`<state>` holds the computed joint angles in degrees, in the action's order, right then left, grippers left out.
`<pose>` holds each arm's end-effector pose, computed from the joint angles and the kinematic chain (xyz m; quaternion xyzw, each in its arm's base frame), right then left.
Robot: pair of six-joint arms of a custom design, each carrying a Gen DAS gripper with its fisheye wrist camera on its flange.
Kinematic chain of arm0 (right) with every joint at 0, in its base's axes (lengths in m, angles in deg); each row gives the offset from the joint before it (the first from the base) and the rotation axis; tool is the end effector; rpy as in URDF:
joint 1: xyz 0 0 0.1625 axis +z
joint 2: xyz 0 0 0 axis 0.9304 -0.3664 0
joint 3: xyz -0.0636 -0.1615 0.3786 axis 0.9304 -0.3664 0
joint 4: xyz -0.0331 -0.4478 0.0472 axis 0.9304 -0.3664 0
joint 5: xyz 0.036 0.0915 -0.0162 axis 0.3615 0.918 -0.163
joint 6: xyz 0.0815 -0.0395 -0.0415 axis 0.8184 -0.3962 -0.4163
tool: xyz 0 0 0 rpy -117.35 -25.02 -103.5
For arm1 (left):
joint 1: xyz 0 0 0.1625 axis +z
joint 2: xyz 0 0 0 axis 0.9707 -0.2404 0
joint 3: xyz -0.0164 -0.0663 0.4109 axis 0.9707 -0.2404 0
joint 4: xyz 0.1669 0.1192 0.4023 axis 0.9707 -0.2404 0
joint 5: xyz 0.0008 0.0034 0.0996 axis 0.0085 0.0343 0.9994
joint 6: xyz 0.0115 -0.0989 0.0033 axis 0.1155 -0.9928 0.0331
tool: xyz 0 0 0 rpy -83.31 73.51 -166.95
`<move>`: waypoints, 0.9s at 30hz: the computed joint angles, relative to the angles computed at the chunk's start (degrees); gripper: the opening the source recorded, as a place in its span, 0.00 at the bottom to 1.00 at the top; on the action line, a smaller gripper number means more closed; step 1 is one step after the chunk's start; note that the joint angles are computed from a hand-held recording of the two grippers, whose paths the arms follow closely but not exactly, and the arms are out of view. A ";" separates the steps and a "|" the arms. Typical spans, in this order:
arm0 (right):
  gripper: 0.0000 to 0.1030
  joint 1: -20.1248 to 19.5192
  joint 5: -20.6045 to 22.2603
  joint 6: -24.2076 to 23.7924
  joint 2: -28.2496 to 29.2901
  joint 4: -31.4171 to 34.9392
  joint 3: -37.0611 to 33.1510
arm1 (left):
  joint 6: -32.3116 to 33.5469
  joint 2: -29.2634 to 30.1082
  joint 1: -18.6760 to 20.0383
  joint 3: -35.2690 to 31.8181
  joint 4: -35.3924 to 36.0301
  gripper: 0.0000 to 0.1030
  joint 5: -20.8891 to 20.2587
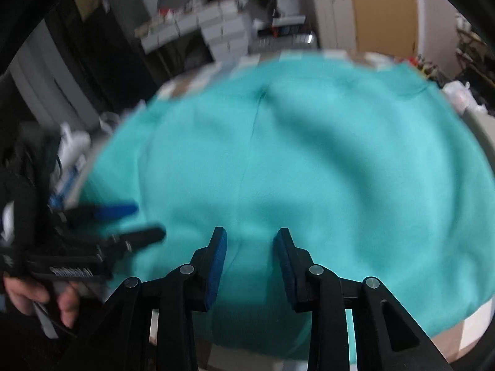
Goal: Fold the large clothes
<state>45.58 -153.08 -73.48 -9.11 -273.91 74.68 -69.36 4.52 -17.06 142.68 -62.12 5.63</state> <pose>0.2527 -0.3893 0.1918 0.0901 -0.8961 0.3614 0.2413 -0.1357 -0.5706 0.2363 0.2869 0.9291 -0.1083 0.2068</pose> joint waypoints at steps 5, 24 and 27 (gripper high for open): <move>0.35 -2.89 -5.25 4.29 -0.73 4.24 -4.84 | 0.23 0.67 -0.55 0.30 -1.10 0.81 1.35; 0.49 -5.42 -1.29 3.88 3.13 -13.08 -3.55 | -3.12 15.88 -1.48 -20.07 18.33 0.80 2.12; 0.49 -6.87 0.70 4.21 2.20 -11.78 -3.34 | -2.40 17.55 -0.65 -20.73 18.09 0.88 2.03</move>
<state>38.70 -152.39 -69.27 -6.91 -285.68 71.34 -71.76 22.06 -17.71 121.95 -44.03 7.66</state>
